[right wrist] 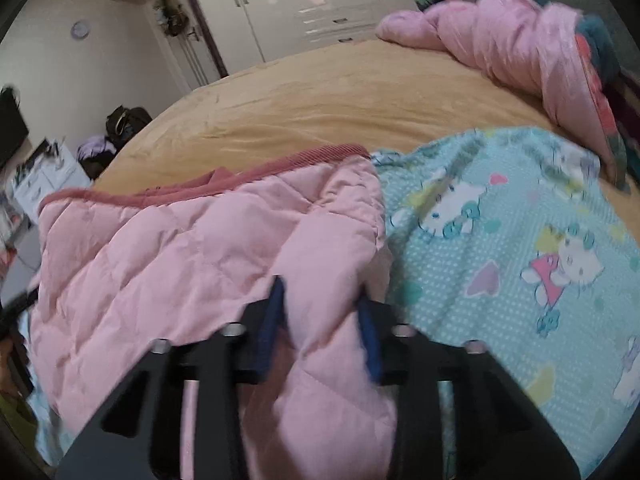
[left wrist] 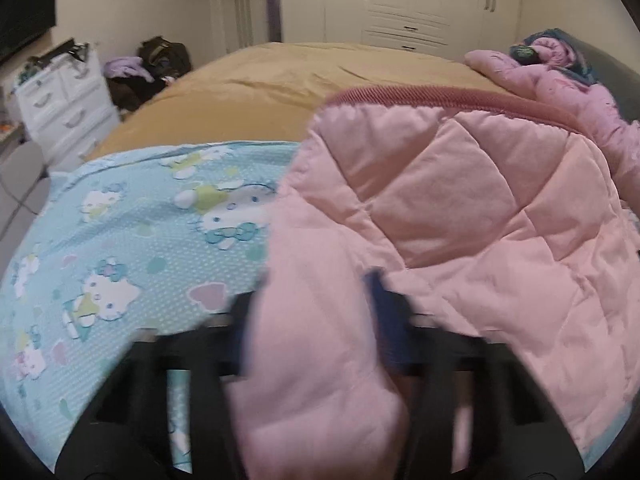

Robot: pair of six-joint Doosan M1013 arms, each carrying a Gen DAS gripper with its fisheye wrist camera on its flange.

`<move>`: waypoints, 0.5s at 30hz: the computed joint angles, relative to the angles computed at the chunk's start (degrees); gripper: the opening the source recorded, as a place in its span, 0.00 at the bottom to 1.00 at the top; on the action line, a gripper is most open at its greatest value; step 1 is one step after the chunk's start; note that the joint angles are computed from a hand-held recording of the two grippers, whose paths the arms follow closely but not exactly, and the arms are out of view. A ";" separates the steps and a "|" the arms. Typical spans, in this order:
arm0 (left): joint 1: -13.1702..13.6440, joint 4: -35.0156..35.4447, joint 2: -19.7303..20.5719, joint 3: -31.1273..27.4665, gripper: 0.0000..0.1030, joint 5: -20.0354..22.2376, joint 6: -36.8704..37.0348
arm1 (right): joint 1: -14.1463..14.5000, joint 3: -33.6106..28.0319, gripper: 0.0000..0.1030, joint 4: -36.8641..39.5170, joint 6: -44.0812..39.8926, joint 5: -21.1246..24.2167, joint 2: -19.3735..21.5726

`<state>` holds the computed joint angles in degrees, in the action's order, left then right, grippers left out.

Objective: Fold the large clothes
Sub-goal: 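Grasp the folded jacket edge with both grippers and lift it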

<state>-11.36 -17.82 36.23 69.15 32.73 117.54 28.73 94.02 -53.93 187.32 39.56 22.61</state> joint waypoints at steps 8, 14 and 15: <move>1.32 -13.83 -3.14 1.86 0.14 -5.68 10.19 | 2.34 -0.22 0.16 -15.92 9.20 6.61 -2.60; -0.49 -8.06 -2.33 -1.11 0.14 -9.07 7.29 | 0.82 -4.19 0.16 -17.71 4.93 9.49 -1.31; -0.55 -7.49 -1.99 -1.69 0.14 -8.87 6.54 | 0.55 -4.68 0.16 -17.24 4.39 9.68 -0.98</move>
<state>-11.91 -25.31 34.24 67.46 23.86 124.08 29.28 89.35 -71.17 191.71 49.24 21.63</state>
